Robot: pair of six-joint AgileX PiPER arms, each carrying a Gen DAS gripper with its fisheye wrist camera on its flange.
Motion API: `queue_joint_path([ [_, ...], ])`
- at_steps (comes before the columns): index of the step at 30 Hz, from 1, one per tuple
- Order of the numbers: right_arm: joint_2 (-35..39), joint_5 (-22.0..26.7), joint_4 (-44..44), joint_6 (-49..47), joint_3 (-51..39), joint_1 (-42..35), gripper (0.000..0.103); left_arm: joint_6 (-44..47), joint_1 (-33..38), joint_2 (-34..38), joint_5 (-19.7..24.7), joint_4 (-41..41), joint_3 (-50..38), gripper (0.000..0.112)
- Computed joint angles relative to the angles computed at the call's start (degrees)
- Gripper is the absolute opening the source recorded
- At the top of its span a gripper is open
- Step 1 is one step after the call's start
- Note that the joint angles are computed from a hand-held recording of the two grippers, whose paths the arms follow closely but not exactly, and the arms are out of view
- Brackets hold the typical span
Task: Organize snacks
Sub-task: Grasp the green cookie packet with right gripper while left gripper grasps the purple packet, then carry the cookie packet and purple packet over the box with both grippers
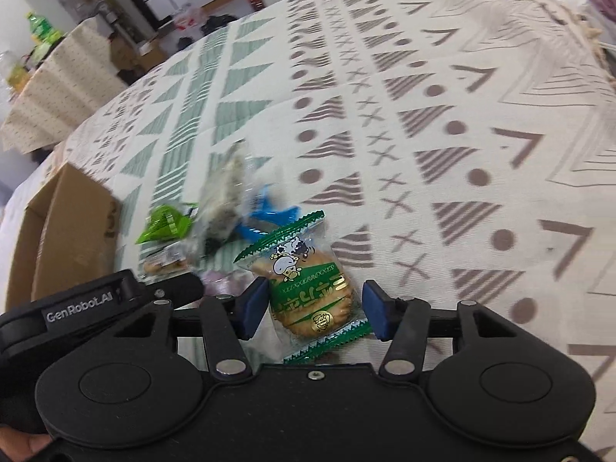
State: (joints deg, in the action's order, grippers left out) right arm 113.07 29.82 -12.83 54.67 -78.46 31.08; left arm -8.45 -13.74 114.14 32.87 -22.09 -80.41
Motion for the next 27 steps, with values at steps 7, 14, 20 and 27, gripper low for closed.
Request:
queue_joint_path([
  [7, -0.47, 2.49, -4.27, 5.59, 0.34, -0.25, 0.054, -3.28, -2.21, 2.4, 2.27, 5.86, -3.99, 0.065],
  [14, 1.39, 5.42, -3.1, 1.57, -2.58, 0.34, 0.06, -6.15, -3.77, 4.43, 6.26, 11.24, -7.97, 0.059],
  [20, 1.54, 6.01, -2.01, -0.03, -2.62, 0.09, 0.062, -5.62, -4.22, 5.51, 10.56, 11.8, -10.9, 0.052],
  [27, 1.28, 6.08, -2.0, -0.84, -2.23, 0.17, 0.065, -5.01, -3.08, 3.02, 8.69, 9.52, -7.1, 0.034],
])
